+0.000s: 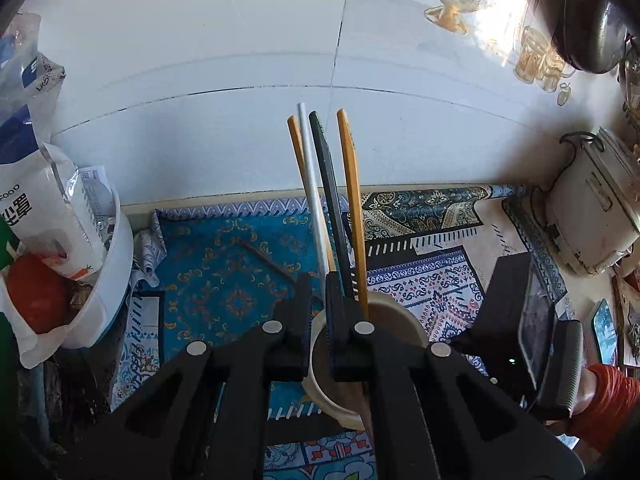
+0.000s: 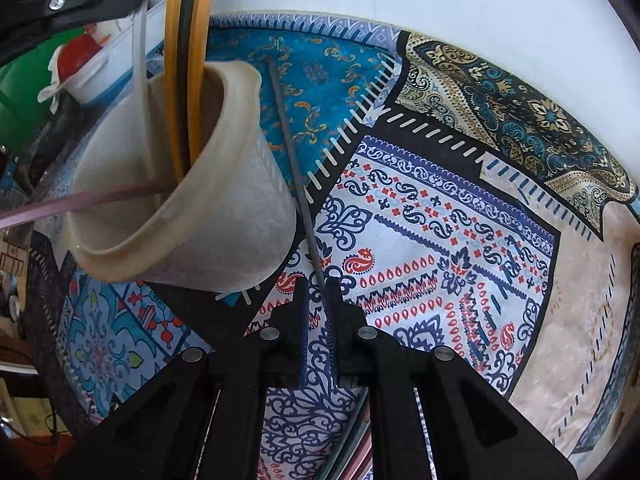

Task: Organize utensils
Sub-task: 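Lower both sticks into the white cup and open both tools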

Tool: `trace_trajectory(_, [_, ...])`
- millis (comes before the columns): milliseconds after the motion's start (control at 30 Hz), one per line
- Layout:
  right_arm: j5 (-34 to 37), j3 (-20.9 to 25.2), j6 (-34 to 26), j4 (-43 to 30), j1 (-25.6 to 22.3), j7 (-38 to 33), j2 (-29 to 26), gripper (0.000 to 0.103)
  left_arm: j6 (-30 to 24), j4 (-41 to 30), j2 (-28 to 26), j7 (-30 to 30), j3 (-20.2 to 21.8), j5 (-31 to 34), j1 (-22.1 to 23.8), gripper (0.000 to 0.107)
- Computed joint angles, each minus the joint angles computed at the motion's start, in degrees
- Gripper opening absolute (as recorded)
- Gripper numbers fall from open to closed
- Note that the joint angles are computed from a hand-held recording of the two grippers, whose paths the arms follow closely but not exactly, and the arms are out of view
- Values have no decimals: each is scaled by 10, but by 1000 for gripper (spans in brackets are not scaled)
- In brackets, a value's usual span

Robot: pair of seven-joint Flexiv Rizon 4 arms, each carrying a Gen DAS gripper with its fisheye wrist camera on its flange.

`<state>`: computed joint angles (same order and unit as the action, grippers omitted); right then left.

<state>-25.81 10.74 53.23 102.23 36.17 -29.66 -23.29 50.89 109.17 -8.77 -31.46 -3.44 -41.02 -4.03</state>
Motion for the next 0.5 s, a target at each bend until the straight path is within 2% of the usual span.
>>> trace_trajectory(233, [-15, -4, -2, -3, 6, 4, -3, 7, -29, 5, 40, -9, 17, 4, 5, 8])
trace_trajectory(333, [12, 8, 7, -3, 0, 3, -3, 3, -27, 18, 66, -8, 28, 2, 6, 10])
trace_trajectory(500, [31, 29, 17, 38, 7, 0, 26, 2, -21, 55, 116, -10, 51, 1, 5, 28])
